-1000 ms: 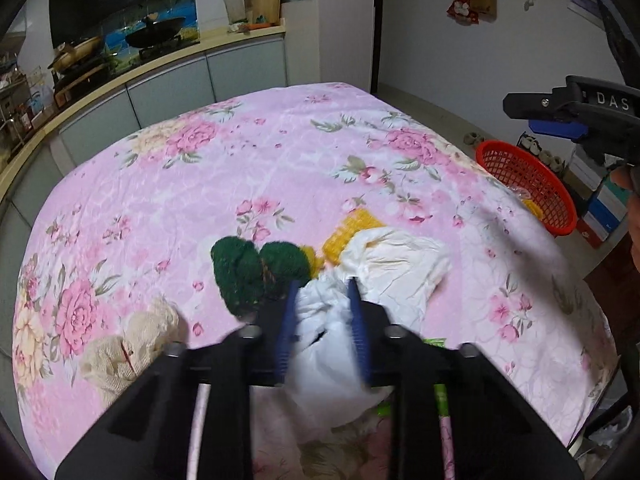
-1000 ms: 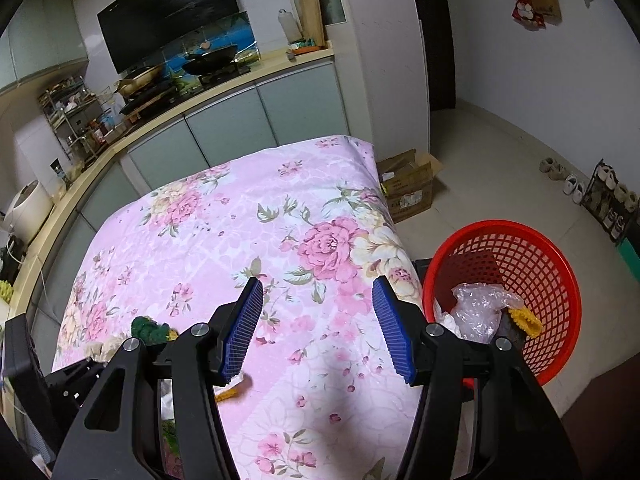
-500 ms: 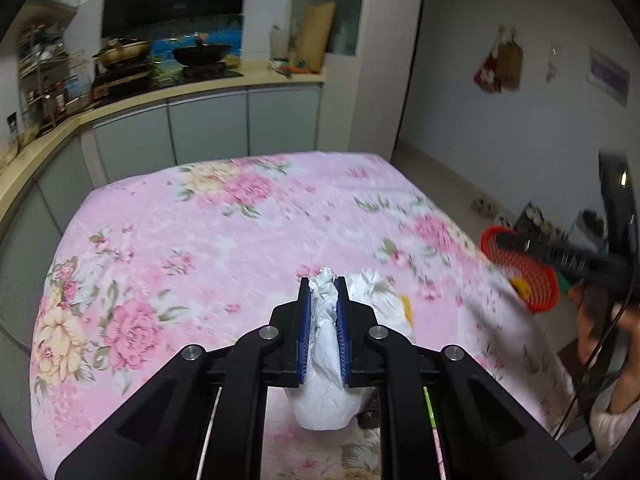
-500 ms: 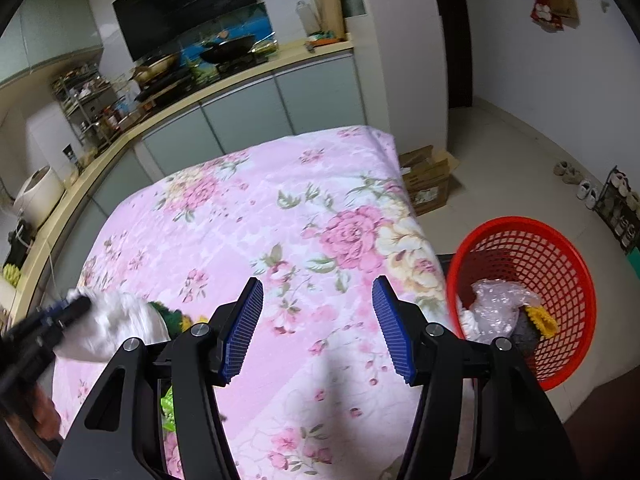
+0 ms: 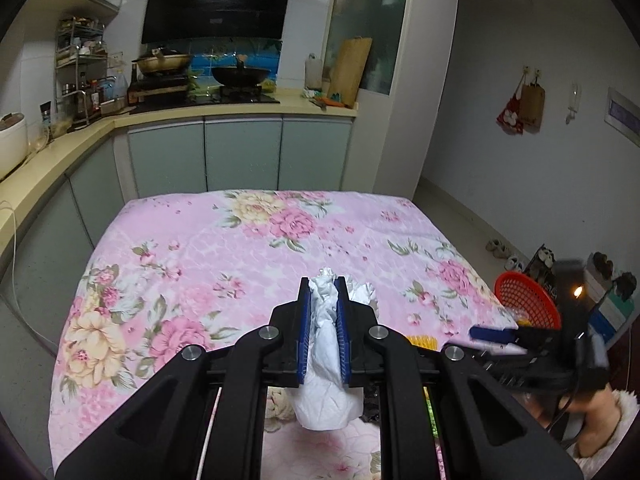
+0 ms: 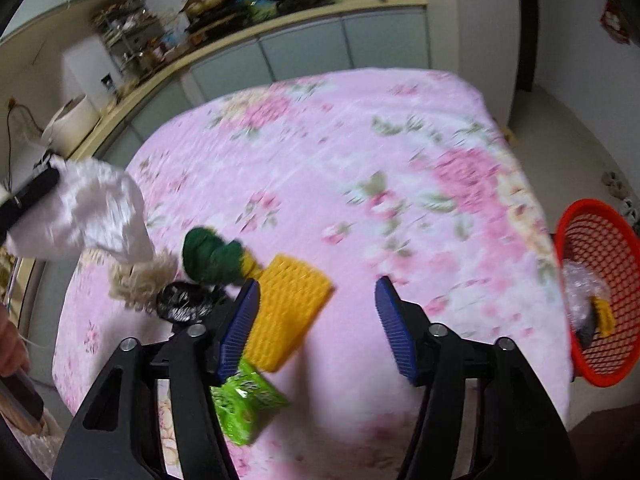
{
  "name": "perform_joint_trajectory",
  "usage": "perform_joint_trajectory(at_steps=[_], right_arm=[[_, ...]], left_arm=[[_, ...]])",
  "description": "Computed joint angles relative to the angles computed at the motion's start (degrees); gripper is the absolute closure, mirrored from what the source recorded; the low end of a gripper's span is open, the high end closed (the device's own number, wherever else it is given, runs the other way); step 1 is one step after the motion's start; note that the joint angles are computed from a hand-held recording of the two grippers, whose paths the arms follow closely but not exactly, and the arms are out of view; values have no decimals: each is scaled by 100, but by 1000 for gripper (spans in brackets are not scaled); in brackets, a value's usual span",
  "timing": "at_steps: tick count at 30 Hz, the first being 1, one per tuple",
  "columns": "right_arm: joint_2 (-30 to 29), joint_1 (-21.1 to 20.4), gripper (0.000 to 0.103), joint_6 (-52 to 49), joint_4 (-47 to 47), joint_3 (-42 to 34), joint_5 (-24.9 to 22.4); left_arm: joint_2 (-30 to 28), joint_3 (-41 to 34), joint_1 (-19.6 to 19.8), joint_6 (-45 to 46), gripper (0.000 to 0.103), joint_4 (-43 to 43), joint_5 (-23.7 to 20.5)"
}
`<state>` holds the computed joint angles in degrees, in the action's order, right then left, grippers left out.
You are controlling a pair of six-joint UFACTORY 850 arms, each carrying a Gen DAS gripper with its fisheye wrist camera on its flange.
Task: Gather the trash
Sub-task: 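Grasp the second yellow foam mesh sleeve with the right tool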
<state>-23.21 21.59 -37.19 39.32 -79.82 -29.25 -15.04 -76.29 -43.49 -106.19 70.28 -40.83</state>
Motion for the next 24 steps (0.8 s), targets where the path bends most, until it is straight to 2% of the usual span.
perform_joint_trajectory(at_steps=[6, 17, 24], right_arm=[[-150, 212, 39, 131, -184, -53, -86], [-291, 464, 39, 419, -751, -41, 131], [-301, 428, 58, 430, -837, -23, 296]], left_arm=[[81, 113, 37, -77, 92, 67, 47], [46, 149, 92, 28, 92, -114, 95], [-12, 83, 88, 77, 92, -140, 83]])
